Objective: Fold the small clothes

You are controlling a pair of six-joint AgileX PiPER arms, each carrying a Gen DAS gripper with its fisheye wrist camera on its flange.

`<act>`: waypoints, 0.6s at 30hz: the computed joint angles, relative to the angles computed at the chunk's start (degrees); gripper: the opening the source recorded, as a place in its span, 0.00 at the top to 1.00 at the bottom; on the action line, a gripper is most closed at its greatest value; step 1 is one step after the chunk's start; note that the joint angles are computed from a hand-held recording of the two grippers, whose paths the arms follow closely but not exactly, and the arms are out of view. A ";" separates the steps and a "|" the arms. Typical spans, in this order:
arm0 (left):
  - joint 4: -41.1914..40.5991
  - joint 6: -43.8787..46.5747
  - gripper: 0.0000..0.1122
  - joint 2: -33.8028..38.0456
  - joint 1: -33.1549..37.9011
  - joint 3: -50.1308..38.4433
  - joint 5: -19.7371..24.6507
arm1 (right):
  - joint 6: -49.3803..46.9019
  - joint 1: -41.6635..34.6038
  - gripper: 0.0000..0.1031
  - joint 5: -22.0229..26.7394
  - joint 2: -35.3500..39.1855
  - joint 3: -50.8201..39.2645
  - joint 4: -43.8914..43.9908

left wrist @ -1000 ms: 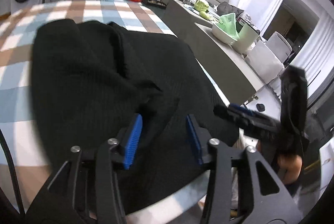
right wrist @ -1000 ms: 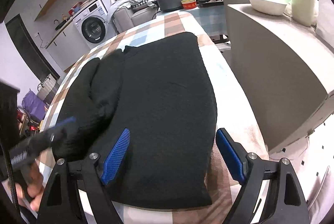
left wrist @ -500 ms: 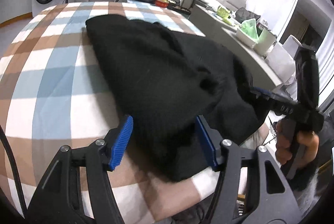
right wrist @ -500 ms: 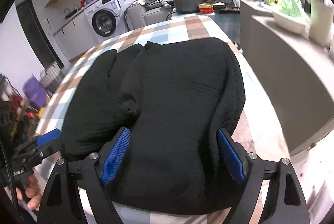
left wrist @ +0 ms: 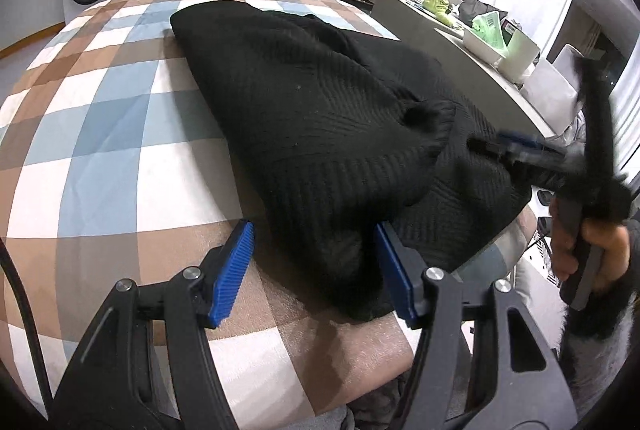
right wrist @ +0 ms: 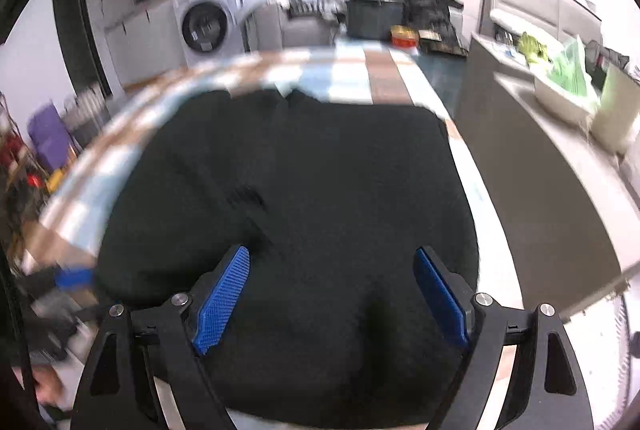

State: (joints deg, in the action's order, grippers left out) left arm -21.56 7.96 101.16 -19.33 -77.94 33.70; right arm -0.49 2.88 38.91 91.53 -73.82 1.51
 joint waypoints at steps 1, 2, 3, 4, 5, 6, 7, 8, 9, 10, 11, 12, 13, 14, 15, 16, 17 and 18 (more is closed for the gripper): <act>0.18 -0.13 0.48 0.17 -0.02 -0.11 0.08 | 3.18 -0.56 0.27 0.97 0.87 0.24 -3.36; 0.07 0.03 0.48 0.41 0.01 -0.24 0.21 | 5.19 -1.25 0.29 0.78 0.91 1.05 -4.44; 0.15 -0.06 0.48 0.29 -0.10 -0.13 0.07 | 5.79 -1.45 0.29 -0.69 -0.03 2.25 -3.22; 0.33 -0.19 0.47 0.24 -0.14 0.01 -0.19 | 4.92 -1.83 0.29 -1.04 -0.57 2.52 -1.40; 0.54 -0.43 0.47 0.30 -0.20 -0.09 -0.09 | 4.80 -1.44 0.29 -1.59 -1.26 2.60 -0.46; 0.70 -0.58 0.47 0.29 -0.22 -0.20 0.02 | 3.68 -1.06 0.29 -2.32 -1.71 2.64 0.79; 0.99 -0.92 0.47 0.32 -0.30 -0.22 -0.07 | 2.70 -0.16 0.29 -2.83 -1.95 2.26 1.73; 1.17 -1.08 0.47 0.35 -0.32 -0.31 -0.02 | 1.53 0.91 0.29 -2.72 -1.69 1.27 2.87; 1.25 -1.15 0.47 0.35 -0.34 -0.35 0.05 | 0.49 1.65 0.29 -2.31 -1.17 0.25 4.14; 1.47 -1.26 0.47 0.33 -0.38 -0.37 0.03 | -1.27 2.35 0.29 -1.43 -0.07 -1.35 6.48; 2.05 -1.68 0.47 0.31 -0.50 -0.35 -0.15 | -2.69 2.65 0.29 -0.60 0.87 -2.48 8.66; 2.37 -2.00 0.47 0.23 -0.56 -0.34 -0.17 | -4.25 2.80 0.29 0.14 2.39 -4.04 11.51; 2.27 -1.95 0.47 0.23 -0.55 -0.34 -0.16 | -5.50 2.75 0.29 0.62 3.90 -5.45 14.12; 2.25 -1.93 0.47 0.21 -0.53 -0.31 -0.24 | -5.84 2.82 0.29 1.29 5.21 -6.82 16.00; 2.42 -2.07 0.47 0.17 -0.53 -0.26 -0.30 | -6.77 2.43 0.29 2.35 6.88 -8.55 18.94; 2.10 -1.84 0.47 0.19 -0.42 -0.27 -0.33 | -8.29 1.64 0.29 3.49 8.33 -9.92 22.73; 1.69 -1.54 0.47 0.20 -0.29 -0.25 -0.36 | -8.96 0.99 0.29 4.95 9.98 -11.54 25.43; 1.59 -1.56 0.47 0.23 -0.13 -0.32 -0.34 | -8.58 0.79 0.29 5.96 11.06 -12.75 25.83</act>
State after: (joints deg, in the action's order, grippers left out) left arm -19.97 6.40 101.39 -19.46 -78.27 33.35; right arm -9.07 3.67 44.87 102.59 -86.57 27.34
